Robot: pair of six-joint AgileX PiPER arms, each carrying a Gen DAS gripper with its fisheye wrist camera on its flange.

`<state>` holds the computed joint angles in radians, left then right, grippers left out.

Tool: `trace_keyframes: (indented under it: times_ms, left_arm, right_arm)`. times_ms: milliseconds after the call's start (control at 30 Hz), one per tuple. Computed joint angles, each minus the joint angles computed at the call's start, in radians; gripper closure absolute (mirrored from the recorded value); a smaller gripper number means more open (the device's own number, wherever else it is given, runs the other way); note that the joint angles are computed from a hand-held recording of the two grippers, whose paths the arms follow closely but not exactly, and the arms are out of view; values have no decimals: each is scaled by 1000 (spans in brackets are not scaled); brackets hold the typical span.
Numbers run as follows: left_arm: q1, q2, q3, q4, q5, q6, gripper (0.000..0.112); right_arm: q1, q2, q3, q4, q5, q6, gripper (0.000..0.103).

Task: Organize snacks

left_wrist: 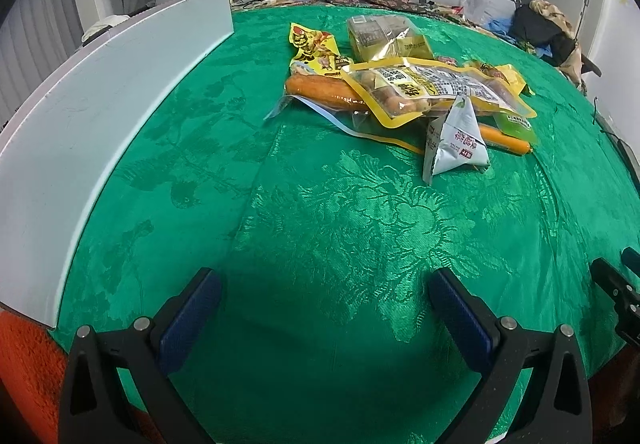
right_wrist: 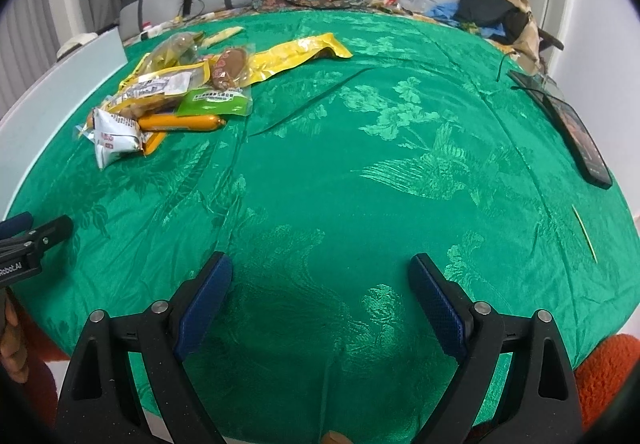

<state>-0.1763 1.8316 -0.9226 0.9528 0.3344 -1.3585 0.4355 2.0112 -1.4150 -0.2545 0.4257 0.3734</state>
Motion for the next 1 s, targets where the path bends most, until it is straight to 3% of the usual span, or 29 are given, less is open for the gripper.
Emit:
trace_keyframes:
  times_ms: [1000]
  left_arm:
    - [1,4,-11,-60,2,71,9]
  right_arm:
    - [-1,0,-2,4,3,-4,10]
